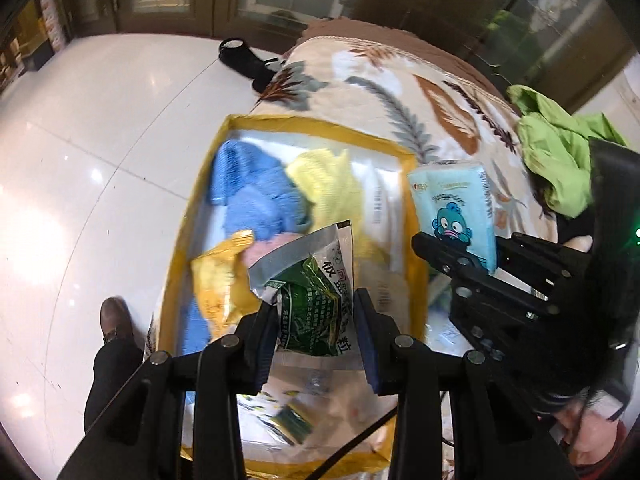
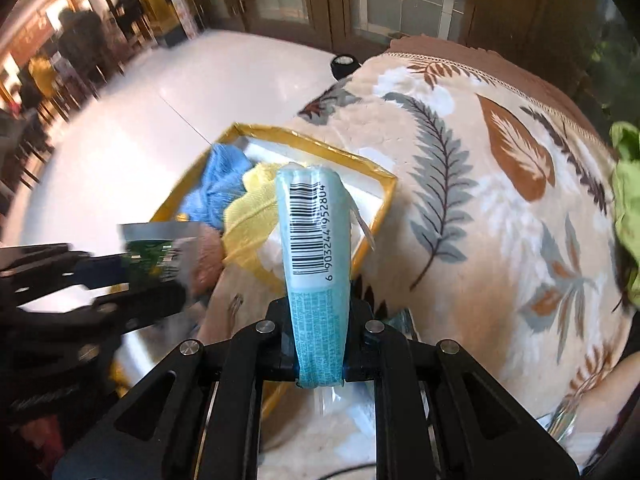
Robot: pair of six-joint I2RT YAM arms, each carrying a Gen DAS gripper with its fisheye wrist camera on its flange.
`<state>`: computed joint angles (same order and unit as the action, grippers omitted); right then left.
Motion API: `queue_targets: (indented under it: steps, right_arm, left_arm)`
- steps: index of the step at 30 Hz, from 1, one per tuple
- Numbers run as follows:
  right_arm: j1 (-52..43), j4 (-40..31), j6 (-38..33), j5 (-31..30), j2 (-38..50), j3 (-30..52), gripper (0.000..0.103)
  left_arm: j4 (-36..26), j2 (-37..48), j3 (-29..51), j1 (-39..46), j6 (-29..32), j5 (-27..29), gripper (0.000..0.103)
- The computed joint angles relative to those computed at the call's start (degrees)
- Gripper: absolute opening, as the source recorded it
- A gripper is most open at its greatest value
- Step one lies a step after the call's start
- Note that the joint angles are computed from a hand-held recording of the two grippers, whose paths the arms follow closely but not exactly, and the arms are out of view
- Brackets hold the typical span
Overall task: Organize soft objects
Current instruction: 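Carry both packets into the box and open both tools, then move both tools back toward the remaining packets on the bed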
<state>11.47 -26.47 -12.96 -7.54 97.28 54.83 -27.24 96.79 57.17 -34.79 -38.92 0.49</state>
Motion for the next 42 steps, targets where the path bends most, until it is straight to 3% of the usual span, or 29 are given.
queue_targets:
  steps: [3,6,10,14,16,18,20,26,33,42]
  right_arm:
    - [3.6,1.8,0.0,6.2,2.7,0.6,0.012]
    - [5.3,0.5,-1.6,6.7,2.7,1.0,0.017]
    - [4.4,-2.2,-2.8,3.0,1.3,1.6,0.017]
    - [0.6,-4.7,-1.2,-3.0,0.2,2.2,0.030]
    - [-1.5,-5.3,0.0,-6.3,-0.1,2.3,0.030]
    - [-2.7,-5.0,1.1,-7.4,-0.5,2.0,0.030]
    - [-3.4,-4.2,1.7,-8.6,-0.9,1.4,0.030]
    - [-4.5,-3.5,3.3,-17.1,0.1,0.4,0.030]
    - [-4.8,-3.2,3.7,-18.7,-3.2,-2.3,0.030]
    - [-18.5,-8.2,-3.8,-23.0,-13.9,-8.6,0.030]
  left_arm:
    - [1.8,0.7,-1.3,0.9,-0.1,0.7,0.036]
    - [3.2,1.2,-2.3,1.6,0.1,1.4,0.038]
    - [4.3,0.4,-3.5,2.0,-0.3,1.9,0.039]
    - [4.6,0.5,-3.6,2.0,-0.5,2.1,0.043]
    - [4.7,0.4,-3.6,2.0,-0.7,2.1,0.050]
    - [4.4,0.5,-3.4,1.7,-0.9,1.5,0.064]
    - [3.9,0.5,-3.3,1.4,-1.1,0.8,0.070]
    - [3.2,-2.4,-5.1,2.8,-1.7,0.5,0.071]
    - [1.4,-5.0,-4.8,0.5,-1.5,-2.2,0.072]
    - [-0.2,-3.1,-1.0,-8.3,-3.1,-9.5,0.072]
